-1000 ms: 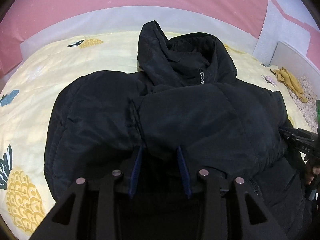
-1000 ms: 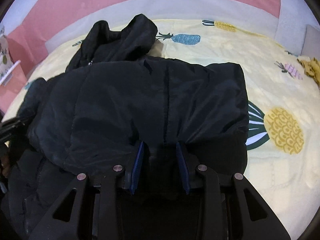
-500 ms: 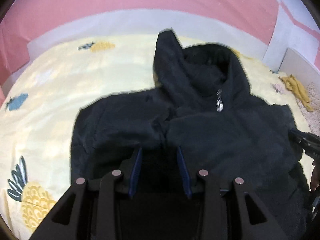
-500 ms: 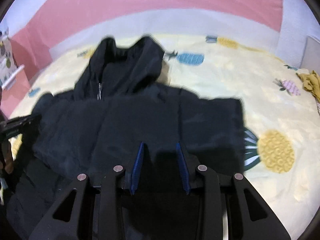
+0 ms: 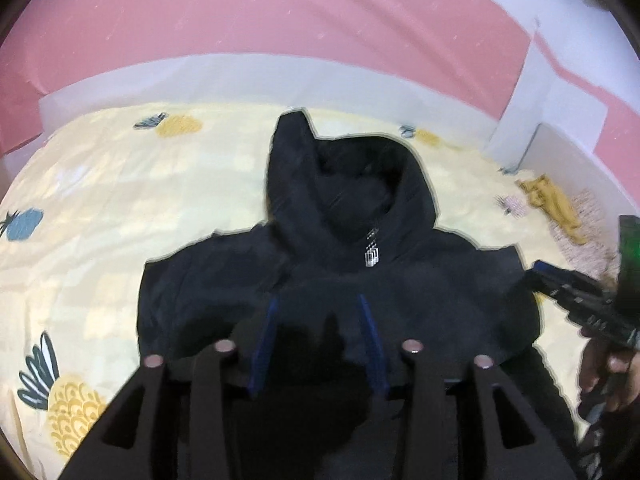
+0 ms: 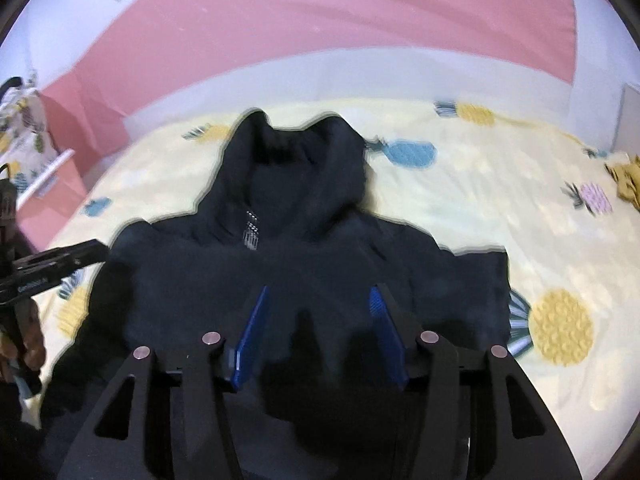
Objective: Fold large clothes
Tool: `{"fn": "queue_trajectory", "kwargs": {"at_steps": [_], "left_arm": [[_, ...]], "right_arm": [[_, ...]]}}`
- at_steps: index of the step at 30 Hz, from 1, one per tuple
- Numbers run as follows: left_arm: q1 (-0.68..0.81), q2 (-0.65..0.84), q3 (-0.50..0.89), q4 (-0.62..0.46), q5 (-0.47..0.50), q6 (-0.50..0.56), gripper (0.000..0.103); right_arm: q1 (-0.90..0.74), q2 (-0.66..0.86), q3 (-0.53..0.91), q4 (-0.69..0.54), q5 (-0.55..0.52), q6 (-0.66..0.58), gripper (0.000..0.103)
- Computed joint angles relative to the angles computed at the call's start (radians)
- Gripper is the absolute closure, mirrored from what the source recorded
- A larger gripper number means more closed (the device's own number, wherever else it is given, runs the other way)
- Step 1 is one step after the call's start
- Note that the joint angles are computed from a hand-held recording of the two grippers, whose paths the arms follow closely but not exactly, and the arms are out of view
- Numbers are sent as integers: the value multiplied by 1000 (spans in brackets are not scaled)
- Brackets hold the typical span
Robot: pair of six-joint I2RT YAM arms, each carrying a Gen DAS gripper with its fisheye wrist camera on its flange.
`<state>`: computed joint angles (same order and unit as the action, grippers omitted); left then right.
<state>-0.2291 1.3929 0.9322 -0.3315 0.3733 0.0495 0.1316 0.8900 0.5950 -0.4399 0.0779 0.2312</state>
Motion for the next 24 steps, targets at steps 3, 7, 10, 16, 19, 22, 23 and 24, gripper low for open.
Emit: {"fn": "queue_trajectory", "kwargs": {"at_steps": [3,7,10,16,19,22,23,24], "left_arm": [[-33,11,80,-28,-41,-14,51],[-56,92,214,-79,-45,-19,46],[-74,195,325,-92,-63,-20,43],[-114,451,583,-123,-100,-58,43],[-136,589,717,-132,-140,-73,43],[-144,716,842,-150,-172,-103,43],[-146,755,883,-162,-178,-115,43],[-149,792,924,-176,-188,-127,43]], "right_arm": [[51,53,75,-8,56,13,50],[14,146,161,19,20,24,50],[-20,237,228,44,9,14,50],[-89,486,350,127,-27,-8,50],[-130,618,422,164,-45,-19,50],[-168,728,480,205,-73,-23,50],[-181,758,497,212,-84,-26,50],[-190,793,518,217,-88,-27,50]]}}
